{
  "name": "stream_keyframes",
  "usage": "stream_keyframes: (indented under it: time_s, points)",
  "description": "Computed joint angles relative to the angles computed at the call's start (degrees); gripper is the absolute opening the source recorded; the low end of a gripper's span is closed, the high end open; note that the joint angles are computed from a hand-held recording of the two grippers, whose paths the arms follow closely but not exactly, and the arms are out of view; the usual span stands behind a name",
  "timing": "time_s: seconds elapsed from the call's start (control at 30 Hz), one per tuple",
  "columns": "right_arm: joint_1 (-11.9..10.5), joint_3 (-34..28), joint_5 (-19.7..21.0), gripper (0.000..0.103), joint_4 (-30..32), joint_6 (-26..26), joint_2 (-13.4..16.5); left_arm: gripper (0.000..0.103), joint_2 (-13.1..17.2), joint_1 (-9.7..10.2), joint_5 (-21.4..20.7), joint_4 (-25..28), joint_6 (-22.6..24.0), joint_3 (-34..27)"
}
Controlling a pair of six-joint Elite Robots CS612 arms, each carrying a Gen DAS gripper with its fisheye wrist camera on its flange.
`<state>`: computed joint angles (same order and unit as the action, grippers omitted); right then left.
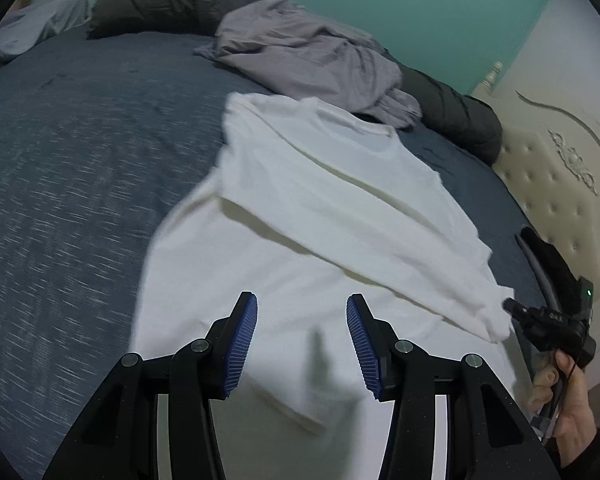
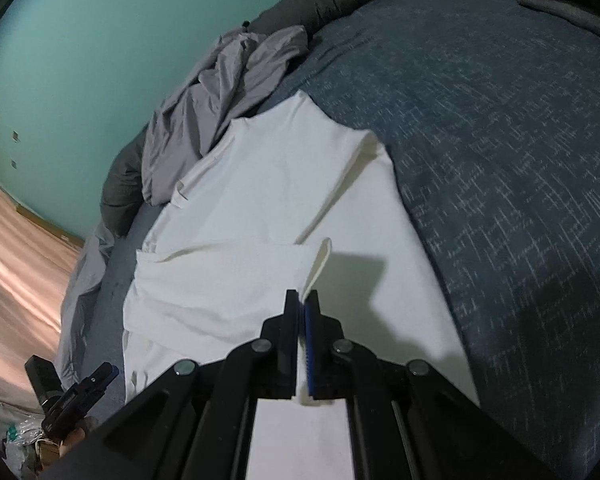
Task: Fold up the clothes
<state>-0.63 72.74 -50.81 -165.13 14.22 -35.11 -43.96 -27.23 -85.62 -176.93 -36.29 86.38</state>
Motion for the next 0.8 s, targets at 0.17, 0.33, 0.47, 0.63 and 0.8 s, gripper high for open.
stream_keyframes:
  time_s: [0.17,0.33,0.47,0.63,0.8]
  points:
    - [-0.64,-1.17,2.93,0.002,-1.56,3.42,1.17,0.051,0.34,1.05,4.35,2.77,0.32,-1.29]
    - [-0.65,-1.9,4.14,0.002,-0.47,2.41,1.39,0.05,1.94,1.71,7.66,7.8,2.12,-4.44]
    - [-0.67,-2.35,4.6,0.002,0.69,1.47,1.53,0.05,3.37,1.82,9.11,10.46,4.41,-7.02]
    - [-0.66,-2.94,5.08,0.002,1.93,1.29,1.81,0.05,5.11,1.44,12.12,13.42,10.24,-10.24]
    - [-0.55,-3.57,5.04,0.002,2.88,0.2,2.05,0.05,6.89,1.55,10.72,13.99,13.01,-12.88]
